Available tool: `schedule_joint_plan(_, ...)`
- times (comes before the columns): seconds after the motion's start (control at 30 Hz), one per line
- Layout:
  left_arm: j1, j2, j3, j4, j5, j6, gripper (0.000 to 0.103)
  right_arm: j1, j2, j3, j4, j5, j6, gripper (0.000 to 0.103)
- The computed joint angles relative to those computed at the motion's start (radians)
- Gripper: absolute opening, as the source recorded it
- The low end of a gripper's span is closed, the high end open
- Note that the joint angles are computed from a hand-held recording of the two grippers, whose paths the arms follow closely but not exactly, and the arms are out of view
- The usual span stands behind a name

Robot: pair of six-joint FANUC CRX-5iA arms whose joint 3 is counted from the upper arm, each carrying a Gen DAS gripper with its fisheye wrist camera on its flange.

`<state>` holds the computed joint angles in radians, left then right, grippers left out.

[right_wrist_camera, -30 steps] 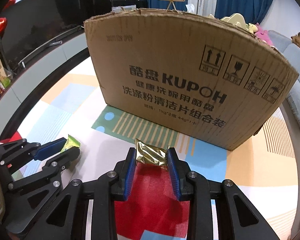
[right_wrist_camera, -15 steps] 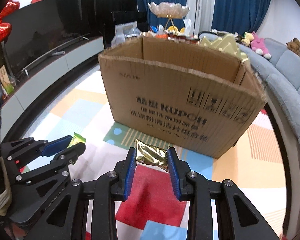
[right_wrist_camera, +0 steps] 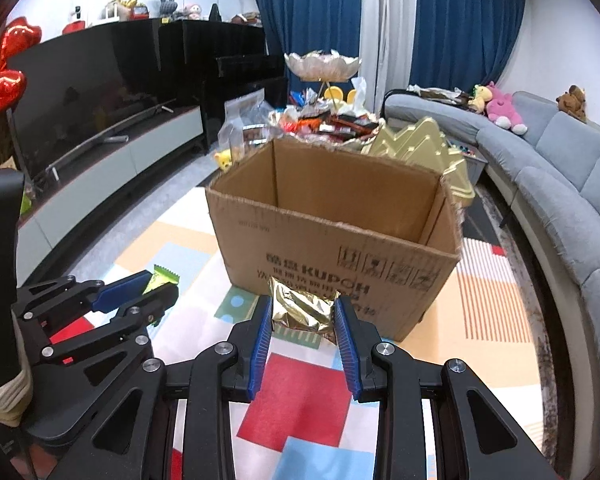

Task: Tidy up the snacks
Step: 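Carry both held candies up and over the open cardboard box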

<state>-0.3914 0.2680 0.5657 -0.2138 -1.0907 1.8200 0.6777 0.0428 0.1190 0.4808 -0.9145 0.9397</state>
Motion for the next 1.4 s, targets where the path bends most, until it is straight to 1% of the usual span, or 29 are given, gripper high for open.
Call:
schedule_joint_plan(0.3, -0.02, 0.031, 0.108, -0.033, -0.03, -0.002, 0.021, -0.001, -0.024, 0.009, 0.041, 0.012, -0.03, 0.033)
schedule_joint_plan(0.83, -0.026, 0.115, 0.3, -0.05, -0.07, -0.02, 0.021, -0.021, 0.002, 0.081, 0.08, 0.027, -0.038, 0.033)
schedule_joint_plan(1.4, -0.027, 0.265, 0.548, -0.042, -0.133, -0.065, 0.021, -0.066, 0.059, 0.17, 0.084, 0.04, -0.028, 0.033)
